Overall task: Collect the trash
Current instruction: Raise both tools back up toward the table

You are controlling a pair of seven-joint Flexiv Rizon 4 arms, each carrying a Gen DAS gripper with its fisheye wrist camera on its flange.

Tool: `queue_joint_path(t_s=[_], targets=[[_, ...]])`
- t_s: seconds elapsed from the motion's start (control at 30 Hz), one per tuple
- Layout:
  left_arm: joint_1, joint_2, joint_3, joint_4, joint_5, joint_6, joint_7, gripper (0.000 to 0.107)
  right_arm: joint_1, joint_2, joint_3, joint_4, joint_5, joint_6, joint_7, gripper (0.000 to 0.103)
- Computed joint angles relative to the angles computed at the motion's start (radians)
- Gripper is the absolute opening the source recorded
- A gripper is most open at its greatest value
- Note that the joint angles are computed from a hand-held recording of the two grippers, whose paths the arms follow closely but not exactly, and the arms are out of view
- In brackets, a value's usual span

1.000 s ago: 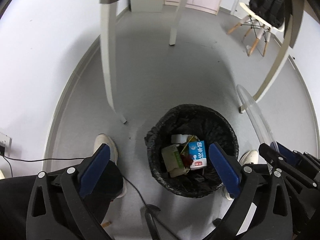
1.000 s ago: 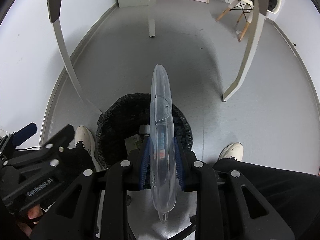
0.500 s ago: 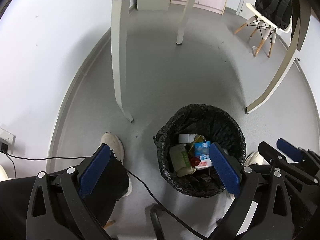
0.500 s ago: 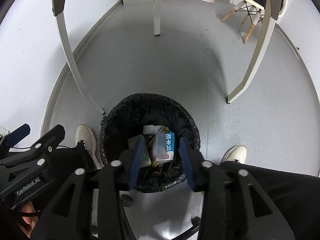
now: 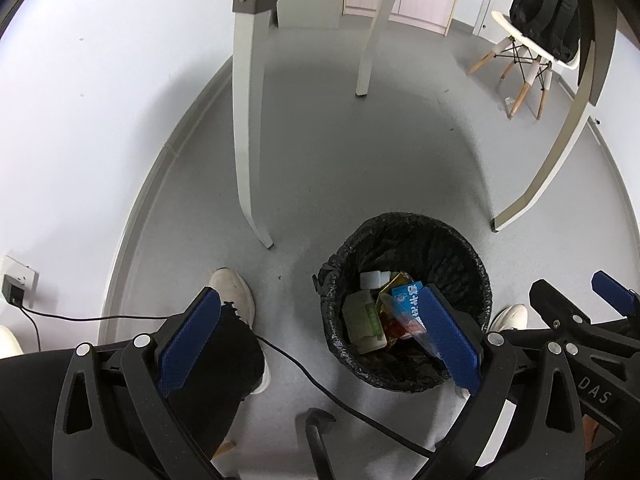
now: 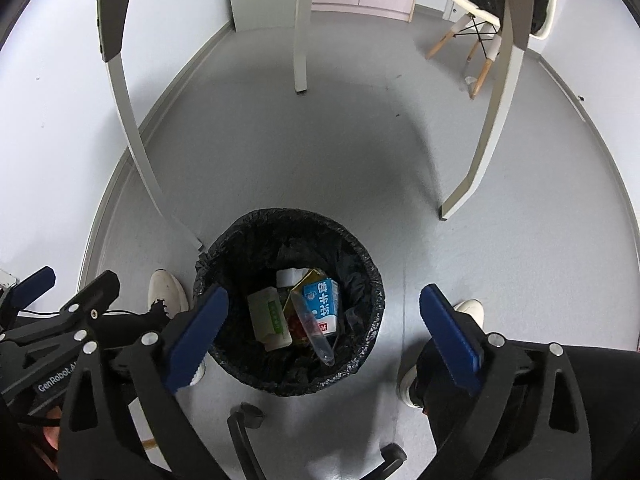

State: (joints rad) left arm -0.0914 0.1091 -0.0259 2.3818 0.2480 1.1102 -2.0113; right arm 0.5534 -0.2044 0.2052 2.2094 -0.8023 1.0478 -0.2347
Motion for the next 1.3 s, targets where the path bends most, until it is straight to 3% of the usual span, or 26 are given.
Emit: queue_joint_path(t_s=[0.33, 0.97, 1.3], targets=[[-0.015, 0.106, -0.005, 0.036, -0.051, -0.017, 0.056, 0.097, -0.016, 0.105, 0.030, 0.048, -0.031, -0.032, 0.031, 0.095], [-0.033, 0.407, -0.067, 0.045, -0.089, -0.203, 0.061, 0.097, -0.059, 0.391, 0.158, 0.125, 0.021, -0.177, 0.028, 0.095], [-0.039, 0.505, -0.086, -0.044, -0.122, -0.309, 0.085, 0.097, -0.082, 0.554, 0.217, 0.103, 0.073, -0.273, -0.015, 0.095]])
